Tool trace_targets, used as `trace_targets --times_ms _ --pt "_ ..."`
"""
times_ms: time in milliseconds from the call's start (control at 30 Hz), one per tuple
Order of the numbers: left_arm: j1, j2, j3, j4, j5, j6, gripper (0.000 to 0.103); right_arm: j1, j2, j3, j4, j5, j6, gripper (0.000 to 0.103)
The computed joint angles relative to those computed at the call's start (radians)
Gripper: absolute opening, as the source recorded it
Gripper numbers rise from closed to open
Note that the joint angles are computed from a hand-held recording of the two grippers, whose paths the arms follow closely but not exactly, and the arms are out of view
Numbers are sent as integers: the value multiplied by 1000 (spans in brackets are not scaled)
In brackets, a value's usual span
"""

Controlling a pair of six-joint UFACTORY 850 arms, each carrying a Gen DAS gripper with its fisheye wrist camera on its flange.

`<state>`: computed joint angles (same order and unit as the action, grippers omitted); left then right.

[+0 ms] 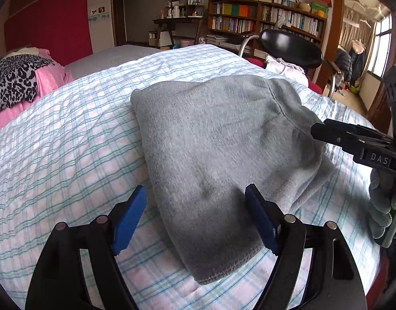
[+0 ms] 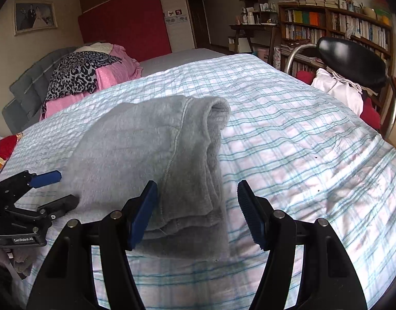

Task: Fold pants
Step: 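Release the folded pants and withdraw both grippers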

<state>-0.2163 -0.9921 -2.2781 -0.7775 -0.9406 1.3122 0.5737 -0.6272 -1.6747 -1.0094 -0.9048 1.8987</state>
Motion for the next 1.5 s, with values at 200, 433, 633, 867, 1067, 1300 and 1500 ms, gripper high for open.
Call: trace_targets --times_ms 200,433,633,867,1067,1300,1500 --pt "-2 31 81 -13 47 52 78 -9 -36 -19 81 -21 -44 70" --pt "-5 56 145 -27 95 86 78 0 -45 -28 114 -38 -51 71" --pt "-4 117 248 -84 183 159 78 35 -33 -7 58 -62 39 71" --pt "1 187 355 -170 262 222 83 92 -37 -17 -15 -101 137 71" --pt "5 230 415 -223 288 254 85 133 -79 -86 -67 -221 164 73" --pt "6 280 491 -329 324 360 91 150 -129 -154 -69 -310 144 73" --pt "12 287 498 -376 308 383 98 146 -144 -172 -49 -321 119 74"
